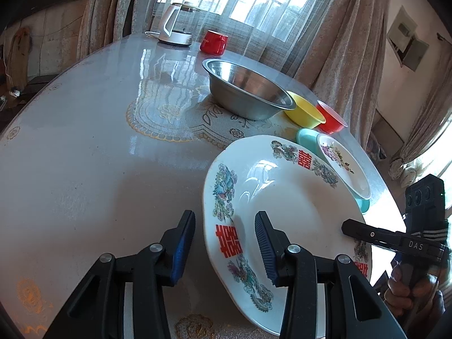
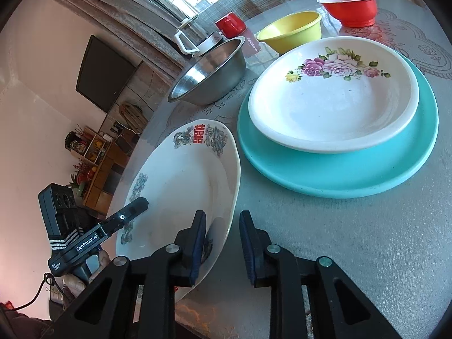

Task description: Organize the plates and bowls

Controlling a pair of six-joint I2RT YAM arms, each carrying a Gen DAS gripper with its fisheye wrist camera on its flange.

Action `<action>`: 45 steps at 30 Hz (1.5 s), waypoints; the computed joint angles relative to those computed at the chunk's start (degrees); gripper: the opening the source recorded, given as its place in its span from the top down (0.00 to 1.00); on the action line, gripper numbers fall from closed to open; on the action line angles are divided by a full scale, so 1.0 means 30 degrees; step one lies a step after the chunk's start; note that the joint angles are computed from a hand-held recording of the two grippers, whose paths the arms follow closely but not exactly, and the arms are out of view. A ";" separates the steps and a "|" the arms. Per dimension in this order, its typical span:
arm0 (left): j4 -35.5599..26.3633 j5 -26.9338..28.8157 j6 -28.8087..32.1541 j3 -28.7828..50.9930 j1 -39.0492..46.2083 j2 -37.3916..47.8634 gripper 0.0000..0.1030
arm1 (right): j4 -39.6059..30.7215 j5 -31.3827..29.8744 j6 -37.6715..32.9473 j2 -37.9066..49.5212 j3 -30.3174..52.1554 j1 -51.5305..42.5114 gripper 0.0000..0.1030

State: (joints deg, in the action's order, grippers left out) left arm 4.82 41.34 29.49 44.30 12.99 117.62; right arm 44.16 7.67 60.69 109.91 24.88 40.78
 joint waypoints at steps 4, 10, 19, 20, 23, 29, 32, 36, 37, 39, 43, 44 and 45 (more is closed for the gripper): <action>-0.0297 0.0441 0.0462 0.0057 0.0131 0.0021 0.63 | -0.2049 0.0570 -0.1317 -0.0107 0.1246 0.0432 0.80; 0.1512 -0.0126 0.0843 -0.1259 -0.0197 -0.0562 0.64 | -0.4712 0.1475 -0.2511 -0.0341 0.2433 0.0815 0.80; 0.1723 -0.0363 0.0935 -0.1692 -0.0169 -0.1005 0.64 | -0.5771 0.1482 -0.3257 -0.0435 0.2974 0.0639 0.78; 0.1736 -0.0301 0.0891 -0.1734 -0.0185 -0.1050 0.64 | -0.5783 0.1440 -0.3326 -0.0486 0.2953 0.0603 0.78; 0.2003 -0.0160 0.0820 -0.1954 -0.0173 -0.1249 0.65 | -0.6031 0.1523 -0.3639 -0.0721 0.2990 0.0586 0.77; 0.2853 -0.0094 0.0100 -0.2361 -0.0224 -0.1445 0.65 | -0.6220 0.1248 -0.4644 -0.1131 0.3020 0.0443 0.75; 0.3530 -0.0258 -0.0229 -0.2689 -0.0434 -0.1563 0.65 | -0.6141 0.1124 -0.4934 -0.1177 0.2955 0.0329 0.74; 0.4165 -0.0370 -0.0690 -0.3027 -0.0620 -0.1664 0.65 | -0.6049 0.1014 -0.5233 -0.1435 0.2761 0.0213 0.74; 0.4319 -0.0310 -0.0789 -0.3164 -0.0620 -0.1777 0.65 | -0.5978 0.0955 -0.5325 -0.1544 0.2682 0.0162 0.74; 0.4687 -0.0244 -0.0991 -0.3433 -0.0672 -0.2073 0.65 | -0.5950 0.0941 -0.5530 -0.1801 0.2563 0.0107 0.74; 0.5354 -0.0437 -0.1664 -0.3916 -0.1125 -0.2789 0.65 | -0.5750 0.1056 -0.5806 -0.2405 0.2156 0.0062 0.74; 0.5442 -0.0468 -0.1780 -0.4010 -0.1269 -0.2952 0.65 | -0.5735 0.1118 -0.5872 -0.2608 0.2024 0.0025 0.74; 0.5601 -0.0567 -0.1979 -0.4117 -0.1495 -0.3115 0.65 | -0.5744 0.1193 -0.5927 -0.2806 0.1898 -0.0010 0.74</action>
State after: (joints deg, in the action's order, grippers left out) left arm 21.63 39.64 23.55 31.95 8.50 108.27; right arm 26.93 11.25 42.91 101.49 30.57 40.75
